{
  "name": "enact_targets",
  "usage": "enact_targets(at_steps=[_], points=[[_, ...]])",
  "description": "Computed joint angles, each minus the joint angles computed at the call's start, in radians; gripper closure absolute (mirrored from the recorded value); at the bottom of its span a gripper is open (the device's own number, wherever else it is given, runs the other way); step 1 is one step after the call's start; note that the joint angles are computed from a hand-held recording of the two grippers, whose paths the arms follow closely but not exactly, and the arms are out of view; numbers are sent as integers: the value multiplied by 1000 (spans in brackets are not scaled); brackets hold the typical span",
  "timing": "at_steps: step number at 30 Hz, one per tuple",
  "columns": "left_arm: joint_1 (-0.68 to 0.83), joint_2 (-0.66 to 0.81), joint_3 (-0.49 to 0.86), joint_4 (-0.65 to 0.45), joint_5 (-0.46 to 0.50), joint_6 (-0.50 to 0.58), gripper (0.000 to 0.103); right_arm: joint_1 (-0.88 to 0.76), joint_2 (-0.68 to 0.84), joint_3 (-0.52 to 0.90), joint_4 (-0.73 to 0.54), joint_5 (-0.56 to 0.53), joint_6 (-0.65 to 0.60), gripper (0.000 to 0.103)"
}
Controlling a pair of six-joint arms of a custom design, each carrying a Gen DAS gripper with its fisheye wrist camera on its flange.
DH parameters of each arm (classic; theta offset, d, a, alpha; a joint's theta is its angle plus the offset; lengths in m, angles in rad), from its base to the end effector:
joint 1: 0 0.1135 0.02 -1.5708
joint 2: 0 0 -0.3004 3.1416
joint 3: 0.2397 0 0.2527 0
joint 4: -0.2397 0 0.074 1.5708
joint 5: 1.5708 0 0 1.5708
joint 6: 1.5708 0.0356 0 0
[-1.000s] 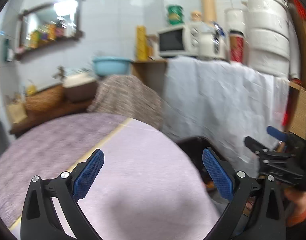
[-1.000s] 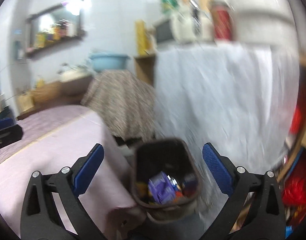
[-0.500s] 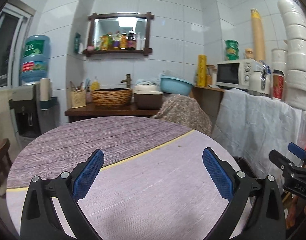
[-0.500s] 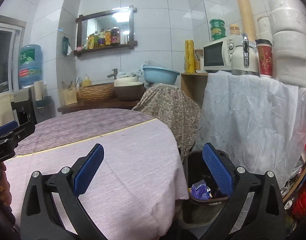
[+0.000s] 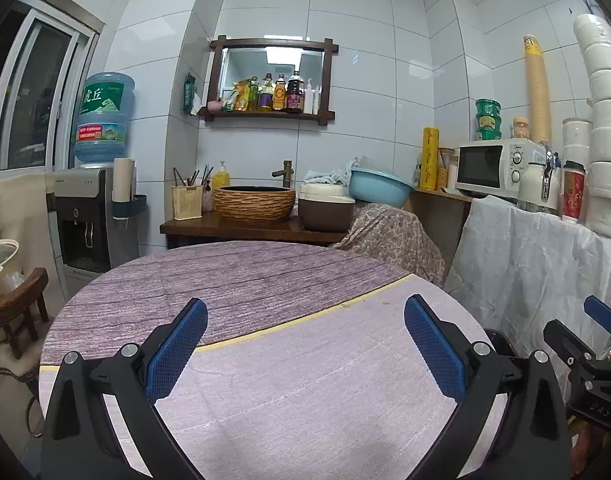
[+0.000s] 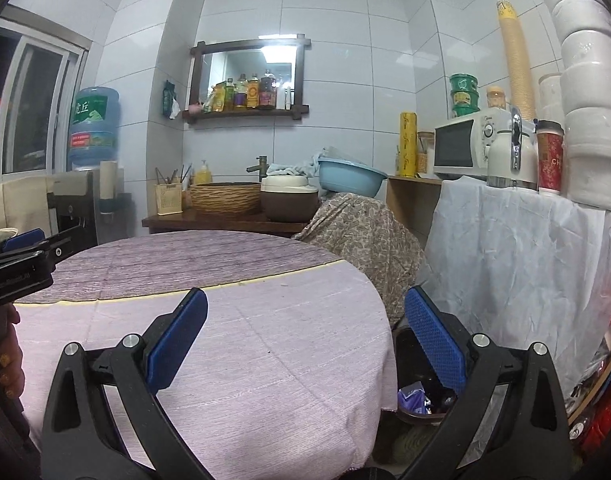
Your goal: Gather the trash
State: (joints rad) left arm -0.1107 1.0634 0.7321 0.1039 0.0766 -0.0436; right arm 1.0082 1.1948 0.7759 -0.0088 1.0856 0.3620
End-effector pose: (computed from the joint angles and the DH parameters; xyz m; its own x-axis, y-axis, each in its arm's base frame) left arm 0.2306 -0.0284 0.3283 -0.2319 -0.0179 -0.9726 0.1743 0.9829 -0.0597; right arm 0.1551 0.1869 0.3103 -0.1946 0.0011 -0.9809 0.1109 0.9936 -0.0209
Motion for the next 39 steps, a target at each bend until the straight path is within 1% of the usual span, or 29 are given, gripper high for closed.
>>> enact_targets(at_steps=[6, 10, 39], points=[[9, 2, 2, -4, -3, -1, 5, -8, -15, -11, 1, 3, 16, 6], [10, 5, 3, -9, -6, 4, 5, -12, -18, -9, -22, 0, 41, 6], [7, 3, 7, -32, -3, 9, 5, -14, -20, -6, -45, 1, 63, 6]])
